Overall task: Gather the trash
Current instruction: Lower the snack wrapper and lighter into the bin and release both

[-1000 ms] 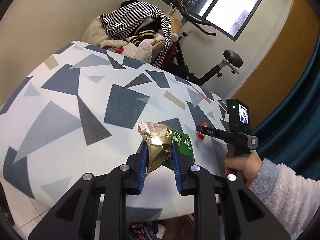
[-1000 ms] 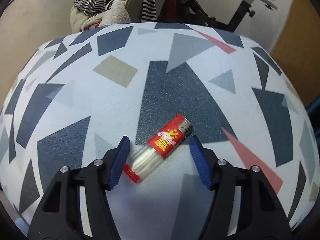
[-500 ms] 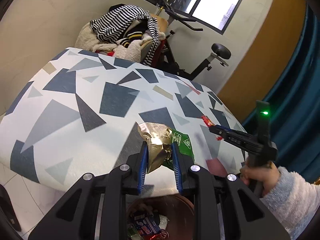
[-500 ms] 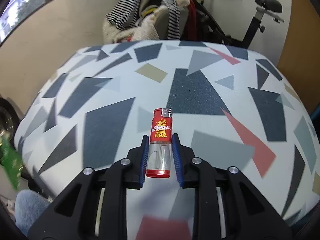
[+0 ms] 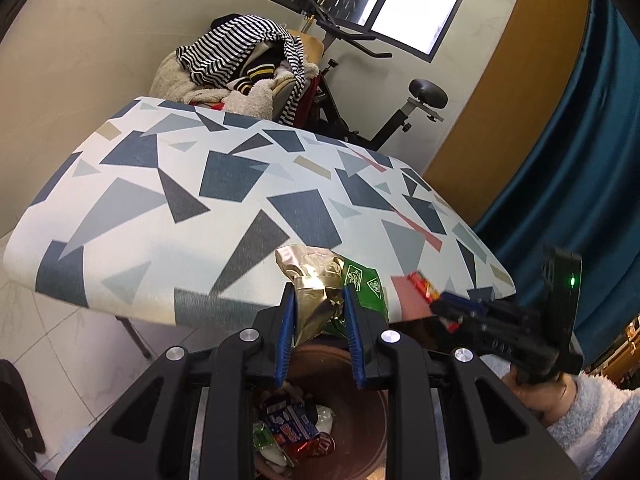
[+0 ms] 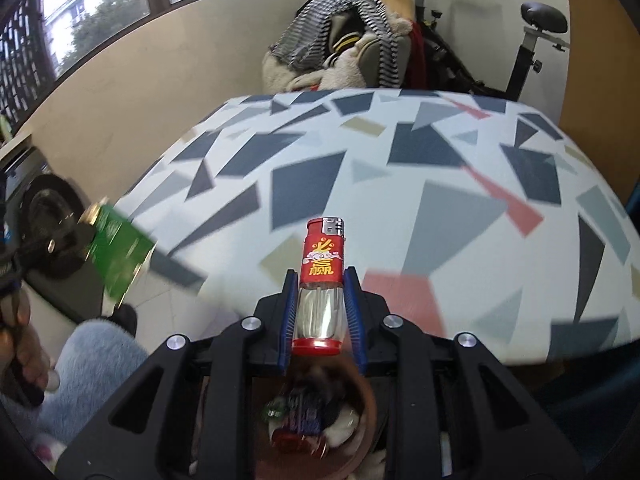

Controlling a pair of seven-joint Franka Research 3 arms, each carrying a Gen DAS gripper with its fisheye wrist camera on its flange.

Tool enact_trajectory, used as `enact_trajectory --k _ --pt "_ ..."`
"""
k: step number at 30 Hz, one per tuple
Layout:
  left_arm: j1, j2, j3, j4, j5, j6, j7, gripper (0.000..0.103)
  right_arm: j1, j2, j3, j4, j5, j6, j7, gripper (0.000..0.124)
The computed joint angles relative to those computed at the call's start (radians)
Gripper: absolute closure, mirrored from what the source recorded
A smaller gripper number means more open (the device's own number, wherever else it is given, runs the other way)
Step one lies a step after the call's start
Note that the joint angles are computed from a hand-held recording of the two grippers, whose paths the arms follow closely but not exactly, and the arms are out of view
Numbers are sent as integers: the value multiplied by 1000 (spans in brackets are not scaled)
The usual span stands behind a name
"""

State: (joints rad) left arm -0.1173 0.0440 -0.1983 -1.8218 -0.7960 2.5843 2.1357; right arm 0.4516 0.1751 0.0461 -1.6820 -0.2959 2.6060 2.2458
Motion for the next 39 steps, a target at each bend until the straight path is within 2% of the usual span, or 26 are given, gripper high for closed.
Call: enact_trajectory --k 6,11,13,16,18,20,22,23,24,26,27,29,31,33,39 --pt "-12 -38 6 -46 1 -2 17 80 6 -27 34 -77 71 7 -32 98" --pt "-23 -51 16 -58 -8 -2 32 80 21 -10 36 -61 86 -30 -18 97" --pt "-26 -52 19 -59 -9 -3 34 80 27 -7 31 -49 73 -31 0 91" --pt "-31 -59 20 -71 -6 2 42 80 45 -21 18 -41 -6 -31 51 72" --pt "-35 -62 21 -79 -4 3 48 80 51 -42 15 -63 -58 -18 86 68" --pt "-37 -61 23 -84 -9 -4 53 80 46 -51 20 -72 -89 -9 105 58" --pt "-40 -64 23 -94 -17 -3 67 80 49 -75 25 -85 -154 -27 135 47" --pt "-42 -64 23 -98 -17 -2 75 80 46 -80 29 -89 -170 -32 140 44" --pt "-44 -65 22 -102 -15 0 79 80 55 -103 33 -106 -241 -52 166 40" --pt "-49 -64 19 -113 -8 14 98 80 41 -100 43 -105 -258 -49 166 34" --pt "-52 -64 18 -120 -11 19 109 79 45 -126 47 -137 -316 -43 199 31" --pt "-57 -64 16 -133 -21 33 130 79 23 -141 51 -169 -334 -13 206 29" --pt "-61 -62 15 -145 -56 40 166 79 2 -171 54 -224 -419 32 281 27" --pt "-63 -57 14 -152 -62 41 177 79 -22 -165 61 -235 -429 47 307 27" --pt "-69 -39 0 -171 -32 53 204 78 -30 -149 74 -217 -423 -28 387 27"
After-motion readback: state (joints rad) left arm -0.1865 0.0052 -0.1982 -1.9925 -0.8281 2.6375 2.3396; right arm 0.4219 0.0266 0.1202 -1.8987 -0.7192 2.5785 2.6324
